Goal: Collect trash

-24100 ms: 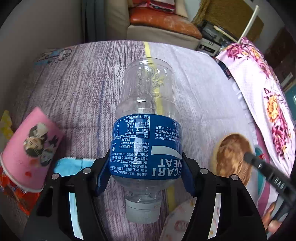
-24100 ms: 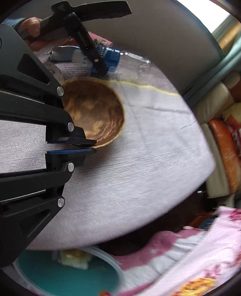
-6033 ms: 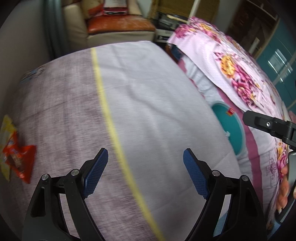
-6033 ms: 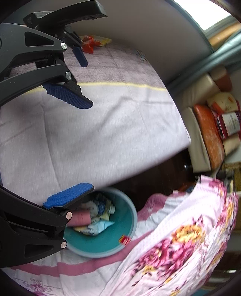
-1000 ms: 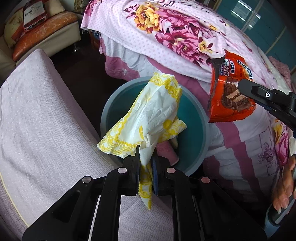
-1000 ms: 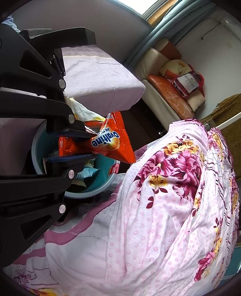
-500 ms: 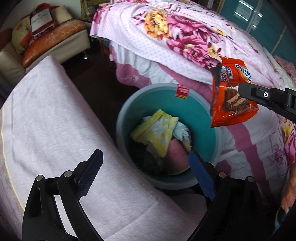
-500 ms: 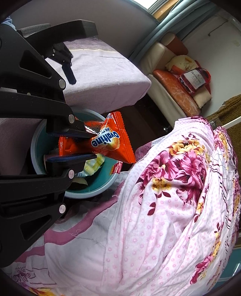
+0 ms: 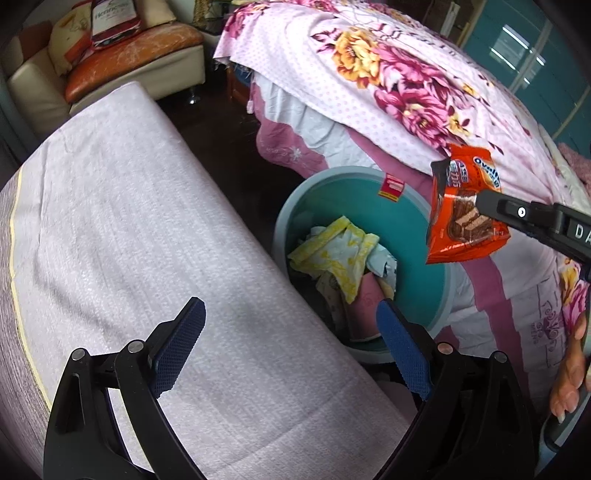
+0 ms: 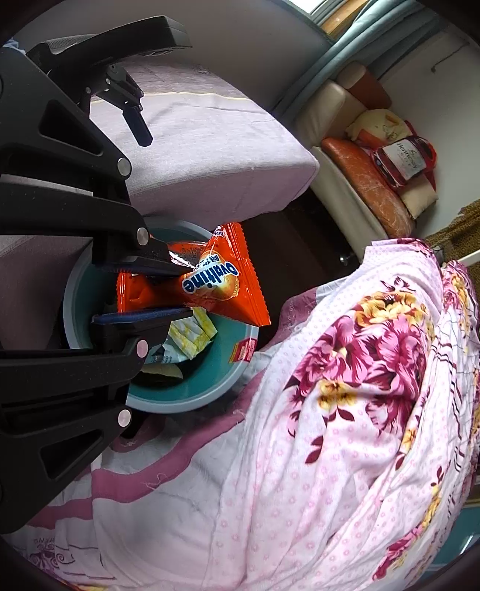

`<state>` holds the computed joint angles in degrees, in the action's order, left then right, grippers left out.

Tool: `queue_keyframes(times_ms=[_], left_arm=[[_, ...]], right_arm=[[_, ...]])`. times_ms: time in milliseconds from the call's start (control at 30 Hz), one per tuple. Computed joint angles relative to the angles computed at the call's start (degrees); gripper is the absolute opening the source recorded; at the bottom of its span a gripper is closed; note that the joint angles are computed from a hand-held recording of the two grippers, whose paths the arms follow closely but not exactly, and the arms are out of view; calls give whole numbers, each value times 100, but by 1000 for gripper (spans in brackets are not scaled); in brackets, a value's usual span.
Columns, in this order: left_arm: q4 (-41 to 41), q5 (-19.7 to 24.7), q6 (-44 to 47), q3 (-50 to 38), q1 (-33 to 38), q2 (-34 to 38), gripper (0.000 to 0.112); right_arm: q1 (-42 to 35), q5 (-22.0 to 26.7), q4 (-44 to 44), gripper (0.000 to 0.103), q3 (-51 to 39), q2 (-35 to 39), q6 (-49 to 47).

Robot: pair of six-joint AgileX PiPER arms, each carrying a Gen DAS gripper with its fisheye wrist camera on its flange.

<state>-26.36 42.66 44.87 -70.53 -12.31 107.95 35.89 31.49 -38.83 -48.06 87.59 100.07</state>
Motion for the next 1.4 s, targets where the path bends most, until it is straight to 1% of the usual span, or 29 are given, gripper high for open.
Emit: queue_keyframes(times_ms=[233,300,367,433,500,600,633,667,733,767,833,900,933,1000,1067,1200,1267,1400], left_arm=[[-105,90,115,-70,223,67,94],[-150,113,174,-63,281,67,94],[-183,145,200,-73,311,73,94],[-226,161,254,-67,360,74,94],[-259,196,289,-80,405,87,94],[-317,249,333,-102,469,110,95],[-335,269,349,-112,492,121,95],[-349,283,354,-119,506,130,95],[-391,339,364,-148,548,161,95],[-408,378,359,-170,565,177,95],[-460,494,364,-233,614,235,95],[-518,582,364,-271,658,271,96],[-526,615,353,-280,678,281,96],[-502,618,336,-266,707,269,97],[-529,547,397,-179,747,195,98],[-532,438,441,-24,808,1,98],[-497,375,450,61,836,-120,99],[-492,351,528,204,954,-357,99]], right_arm=[[106,93,333,16,-323,342,-287],[115,114,386,20,-380,410,-329],[152,141,394,29,-431,484,-301],[148,121,482,30,-478,563,-358],[121,92,564,34,-496,598,-417],[133,156,621,44,-574,666,-455],[152,189,628,52,-605,685,-449],[166,220,619,56,-628,700,-442],[201,287,652,58,-694,737,-467],[190,281,669,65,-698,740,-484],[199,304,680,73,-719,745,-483],[195,325,751,75,-760,759,-570],[207,345,824,78,-791,773,-627],[201,414,882,80,-834,761,-713],[296,620,897,83,-951,801,-749],[434,868,966,84,-1089,822,-836],[564,1043,908,91,-1172,836,-817],[834,1386,774,94,-1316,842,-706]])
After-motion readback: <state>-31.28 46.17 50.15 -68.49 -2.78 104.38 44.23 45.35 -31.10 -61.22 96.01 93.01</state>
